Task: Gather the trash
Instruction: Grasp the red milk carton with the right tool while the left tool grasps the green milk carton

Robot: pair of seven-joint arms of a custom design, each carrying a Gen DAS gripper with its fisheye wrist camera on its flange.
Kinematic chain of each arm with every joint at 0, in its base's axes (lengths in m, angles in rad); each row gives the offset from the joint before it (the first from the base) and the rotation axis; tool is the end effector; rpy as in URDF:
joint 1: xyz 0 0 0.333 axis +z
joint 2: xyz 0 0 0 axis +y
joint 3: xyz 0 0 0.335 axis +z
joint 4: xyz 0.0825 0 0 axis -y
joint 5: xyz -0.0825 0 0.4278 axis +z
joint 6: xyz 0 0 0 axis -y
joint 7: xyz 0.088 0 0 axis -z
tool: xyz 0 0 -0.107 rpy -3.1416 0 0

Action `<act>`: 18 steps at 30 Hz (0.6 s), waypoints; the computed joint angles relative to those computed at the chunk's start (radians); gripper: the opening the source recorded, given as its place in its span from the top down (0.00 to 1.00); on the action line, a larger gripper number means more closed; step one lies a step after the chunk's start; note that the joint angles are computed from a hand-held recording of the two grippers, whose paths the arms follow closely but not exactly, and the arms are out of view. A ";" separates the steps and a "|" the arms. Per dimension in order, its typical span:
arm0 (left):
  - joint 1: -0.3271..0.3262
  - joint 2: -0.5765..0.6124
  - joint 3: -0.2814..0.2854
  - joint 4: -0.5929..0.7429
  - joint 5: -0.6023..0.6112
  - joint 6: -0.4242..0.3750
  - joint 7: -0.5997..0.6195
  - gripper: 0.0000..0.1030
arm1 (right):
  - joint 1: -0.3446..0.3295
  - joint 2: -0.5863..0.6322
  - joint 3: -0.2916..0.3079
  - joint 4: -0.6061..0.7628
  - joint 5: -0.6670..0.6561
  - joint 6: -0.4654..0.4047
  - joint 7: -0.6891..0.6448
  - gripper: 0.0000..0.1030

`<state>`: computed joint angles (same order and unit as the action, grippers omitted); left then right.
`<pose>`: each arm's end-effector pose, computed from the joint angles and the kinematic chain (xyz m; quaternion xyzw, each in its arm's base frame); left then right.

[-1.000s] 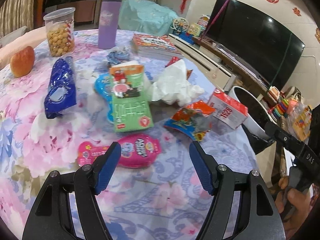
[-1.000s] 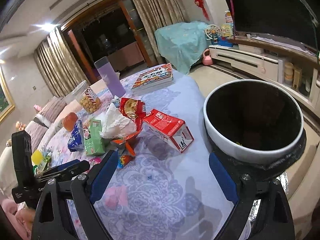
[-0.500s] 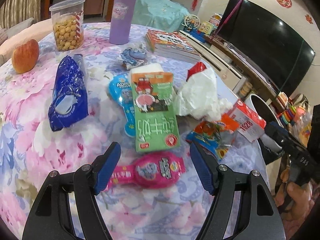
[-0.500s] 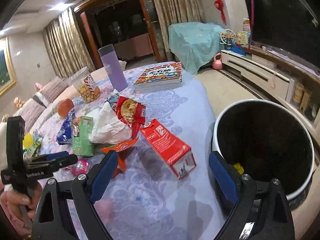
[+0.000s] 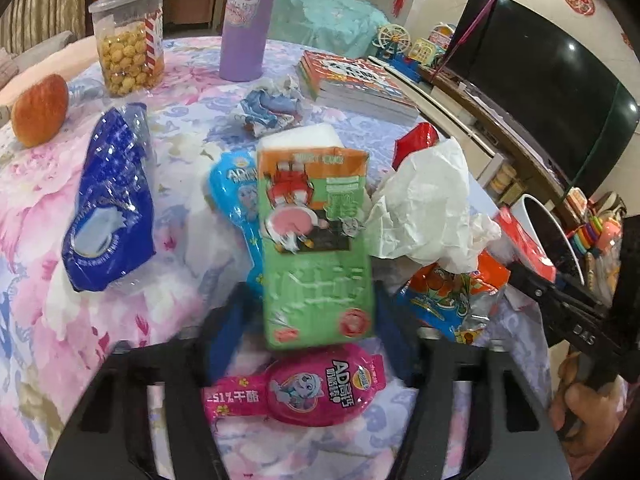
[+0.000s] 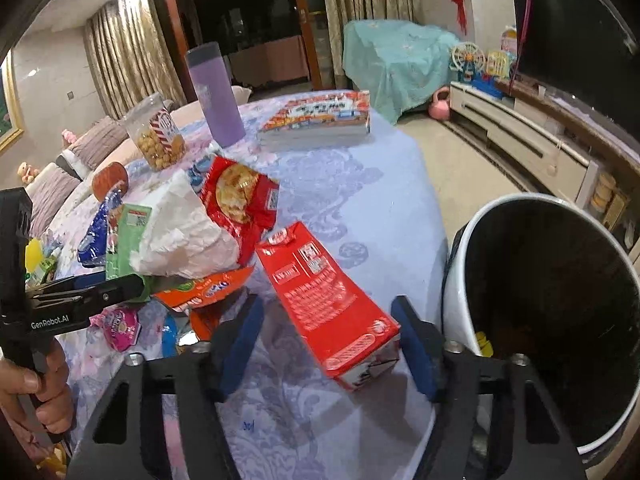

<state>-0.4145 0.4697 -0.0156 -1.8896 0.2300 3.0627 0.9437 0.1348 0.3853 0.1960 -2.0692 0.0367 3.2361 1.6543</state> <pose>0.6475 -0.3157 0.3231 -0.6564 0.6706 -0.3199 0.1304 0.6427 0.2076 0.3243 -0.7041 0.5967 -0.1789 0.3410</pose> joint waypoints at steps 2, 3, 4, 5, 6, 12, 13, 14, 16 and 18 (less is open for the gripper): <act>-0.003 -0.007 0.004 -0.014 0.003 0.017 -0.001 0.50 | -0.058 0.004 0.060 -0.003 0.010 -0.009 -0.005 0.63; -0.020 -0.014 0.023 -0.024 0.011 0.028 -0.011 0.50 | -0.097 0.006 0.101 -0.009 0.021 -0.007 -0.008 0.64; -0.037 -0.022 0.043 -0.036 0.019 0.041 -0.021 0.50 | -0.116 0.003 0.121 -0.018 0.029 -0.002 -0.006 0.64; -0.041 -0.030 0.047 -0.048 0.022 0.052 -0.023 0.50 | -0.146 0.000 0.153 -0.030 0.033 0.006 -0.007 0.64; -0.042 -0.039 0.047 -0.061 0.022 0.063 -0.021 0.50 | -0.180 -0.004 0.190 -0.045 0.035 0.020 -0.007 0.64; -0.060 -0.089 0.053 -0.127 0.015 0.110 0.007 0.51 | -0.305 -0.048 0.315 -0.144 -0.015 0.113 0.081 0.69; -0.064 -0.098 0.053 -0.140 0.013 0.119 0.015 0.51 | -0.310 -0.055 0.320 -0.155 -0.027 0.122 0.097 0.69; -0.074 -0.107 0.060 -0.152 0.012 0.128 0.021 0.51 | -0.329 -0.063 0.337 -0.173 -0.044 0.137 0.117 0.69; -0.082 -0.119 0.060 -0.166 0.003 0.138 0.038 0.51 | -0.341 -0.076 0.346 -0.196 -0.069 0.158 0.154 0.69; -0.047 -0.131 0.012 -0.179 -0.015 0.145 0.073 0.51 | -0.346 -0.098 0.346 -0.228 -0.088 0.184 0.197 0.69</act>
